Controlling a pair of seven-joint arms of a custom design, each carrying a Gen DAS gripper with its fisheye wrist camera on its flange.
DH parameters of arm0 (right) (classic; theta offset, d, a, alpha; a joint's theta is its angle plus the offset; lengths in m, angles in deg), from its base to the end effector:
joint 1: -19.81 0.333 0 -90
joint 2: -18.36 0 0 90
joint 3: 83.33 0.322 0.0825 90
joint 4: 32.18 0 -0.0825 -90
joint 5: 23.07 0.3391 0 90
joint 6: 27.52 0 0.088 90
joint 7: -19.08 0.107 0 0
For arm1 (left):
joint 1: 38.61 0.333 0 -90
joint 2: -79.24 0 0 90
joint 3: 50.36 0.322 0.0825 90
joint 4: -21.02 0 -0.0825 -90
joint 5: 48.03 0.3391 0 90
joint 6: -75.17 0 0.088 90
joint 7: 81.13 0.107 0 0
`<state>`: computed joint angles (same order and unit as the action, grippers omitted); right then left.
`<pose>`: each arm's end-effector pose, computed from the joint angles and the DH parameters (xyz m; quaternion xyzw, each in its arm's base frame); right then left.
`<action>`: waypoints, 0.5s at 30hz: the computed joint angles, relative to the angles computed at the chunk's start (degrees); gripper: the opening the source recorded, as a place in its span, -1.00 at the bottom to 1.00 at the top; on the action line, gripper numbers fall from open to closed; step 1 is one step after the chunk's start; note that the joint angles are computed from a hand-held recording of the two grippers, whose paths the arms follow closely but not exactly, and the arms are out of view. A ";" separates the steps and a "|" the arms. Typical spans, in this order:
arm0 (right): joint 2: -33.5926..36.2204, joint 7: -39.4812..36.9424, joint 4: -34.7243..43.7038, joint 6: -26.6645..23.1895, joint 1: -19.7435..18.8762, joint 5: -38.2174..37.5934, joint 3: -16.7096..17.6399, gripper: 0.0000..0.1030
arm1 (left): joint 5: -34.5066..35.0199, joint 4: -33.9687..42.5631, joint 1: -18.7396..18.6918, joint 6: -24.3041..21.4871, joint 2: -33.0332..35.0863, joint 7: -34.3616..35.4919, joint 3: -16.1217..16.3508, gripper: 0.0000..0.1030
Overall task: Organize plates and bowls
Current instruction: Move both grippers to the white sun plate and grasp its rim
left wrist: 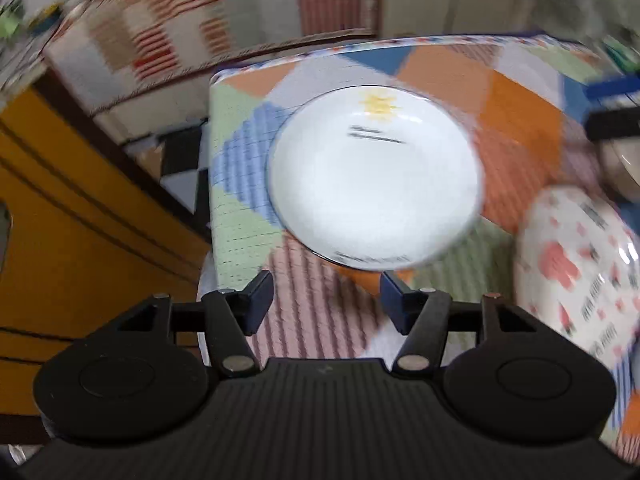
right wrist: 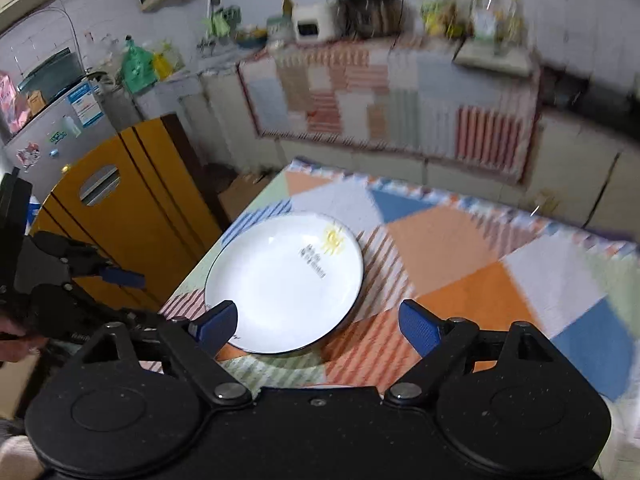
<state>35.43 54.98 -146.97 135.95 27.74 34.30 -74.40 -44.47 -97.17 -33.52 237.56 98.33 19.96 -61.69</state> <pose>0.5844 0.1228 0.3881 -0.7563 0.5459 -0.0853 0.3502 0.5958 -0.0601 0.3613 -0.5660 0.7941 -0.1602 0.1530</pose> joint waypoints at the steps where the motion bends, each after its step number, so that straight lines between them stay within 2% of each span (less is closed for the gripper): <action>1: 1.35 1.54 1.11 -0.91 0.08 -0.40 -0.27 0.76 | 2.10 0.77 -1.59 1.49 1.25 -2.46 1.98 0.14; 3: 5.07 5.04 5.29 -6.07 -0.91 -1.84 -0.76 0.74 | 4.17 2.03 -2.15 3.84 3.35 -4.08 2.92 0.15; 4: 7.00 6.97 7.14 -7.62 -1.02 -2.83 -1.01 0.65 | 4.58 2.82 -1.84 4.55 4.46 -4.19 2.64 0.15; 8: 12.83 13.00 11.88 -8.67 -0.66 -7.41 -1.37 0.63 | 5.34 6.29 -0.28 6.45 9.06 -3.48 0.86 0.15; 10: 15.57 15.65 14.20 -9.84 -0.99 -9.19 -1.05 0.54 | 6.90 7.63 -1.39 7.84 11.05 -4.95 2.18 0.15; 13: 18.23 17.94 16.01 -9.31 -0.91 -11.90 -0.67 0.37 | 7.45 8.16 1.08 12.28 13.52 -4.21 -0.18 0.14; 15: 19.20 17.63 15.98 -7.42 -1.29 -12.60 0.17 0.26 | 7.80 9.13 2.34 12.87 14.90 -3.92 -1.51 0.14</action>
